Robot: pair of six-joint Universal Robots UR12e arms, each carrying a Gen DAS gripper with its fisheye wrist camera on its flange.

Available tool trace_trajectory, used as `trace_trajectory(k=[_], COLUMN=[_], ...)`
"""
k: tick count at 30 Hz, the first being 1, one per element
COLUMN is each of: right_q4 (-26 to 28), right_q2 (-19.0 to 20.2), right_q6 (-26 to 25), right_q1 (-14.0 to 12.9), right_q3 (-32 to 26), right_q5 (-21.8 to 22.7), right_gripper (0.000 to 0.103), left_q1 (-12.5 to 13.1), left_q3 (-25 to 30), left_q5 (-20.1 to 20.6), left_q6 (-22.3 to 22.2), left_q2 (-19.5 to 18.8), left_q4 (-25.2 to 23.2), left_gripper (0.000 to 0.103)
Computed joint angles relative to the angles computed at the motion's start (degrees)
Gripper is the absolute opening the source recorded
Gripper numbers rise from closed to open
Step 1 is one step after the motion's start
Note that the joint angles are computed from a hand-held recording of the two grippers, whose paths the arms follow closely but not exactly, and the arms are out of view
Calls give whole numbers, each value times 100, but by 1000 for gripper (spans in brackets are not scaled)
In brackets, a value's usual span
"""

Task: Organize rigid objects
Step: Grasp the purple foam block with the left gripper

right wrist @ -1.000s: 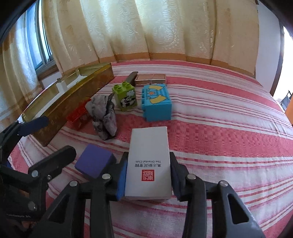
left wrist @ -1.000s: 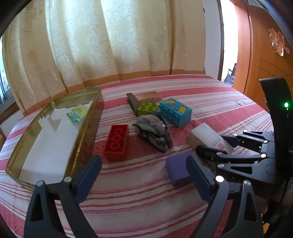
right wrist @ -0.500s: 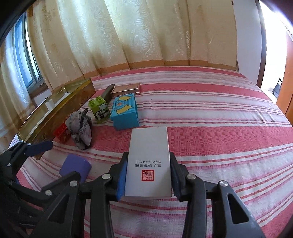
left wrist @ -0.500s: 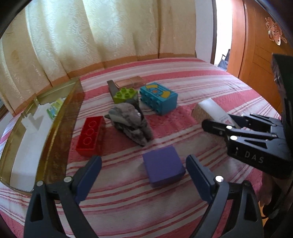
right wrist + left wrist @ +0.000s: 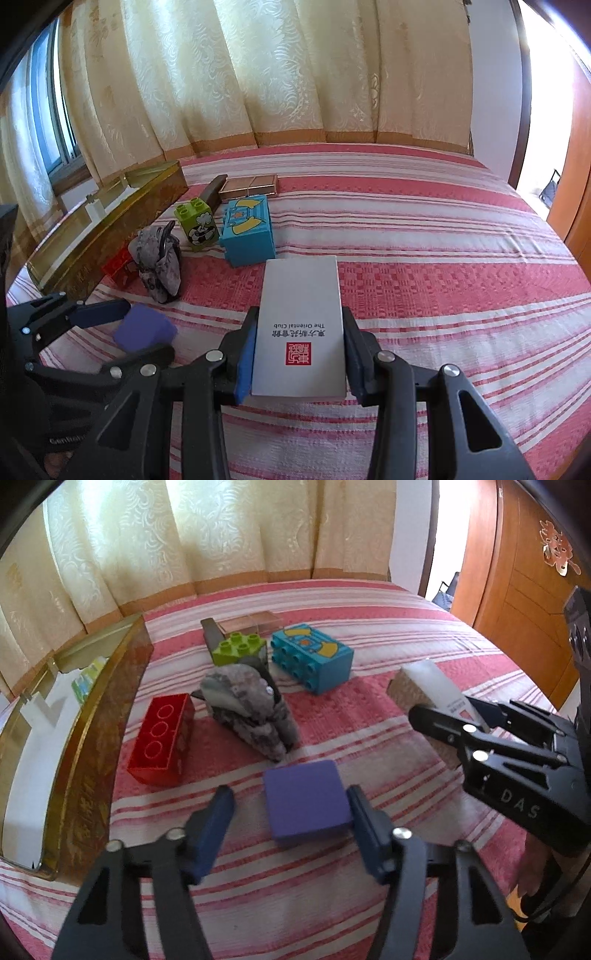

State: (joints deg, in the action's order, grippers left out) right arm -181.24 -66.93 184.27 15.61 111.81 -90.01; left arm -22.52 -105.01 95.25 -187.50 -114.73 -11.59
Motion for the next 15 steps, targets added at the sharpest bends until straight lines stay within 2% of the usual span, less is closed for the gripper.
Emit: trace_trajectory(k=[2,4,9,15], right_q4=[9,-4,-215,-680], right_q2=[4,2,2,14], right_q6=[-62,-79,-159,-273], right_q1=[26,21,34,76], right_q3=[-10,-4,48,145], right_q5=[-72,-49,-66,-161], right_gripper=[43,43,43,43], left_q1=[6,5,45,4], left_q3=[-24,-44,-107,-208], left_q5=[-32,-43,-131,109], left_q6=[59,86,14,-30], left_q2=[4,7,33,32], left_q4=[68,125,288,759], left_gripper=[46,40,39,39])
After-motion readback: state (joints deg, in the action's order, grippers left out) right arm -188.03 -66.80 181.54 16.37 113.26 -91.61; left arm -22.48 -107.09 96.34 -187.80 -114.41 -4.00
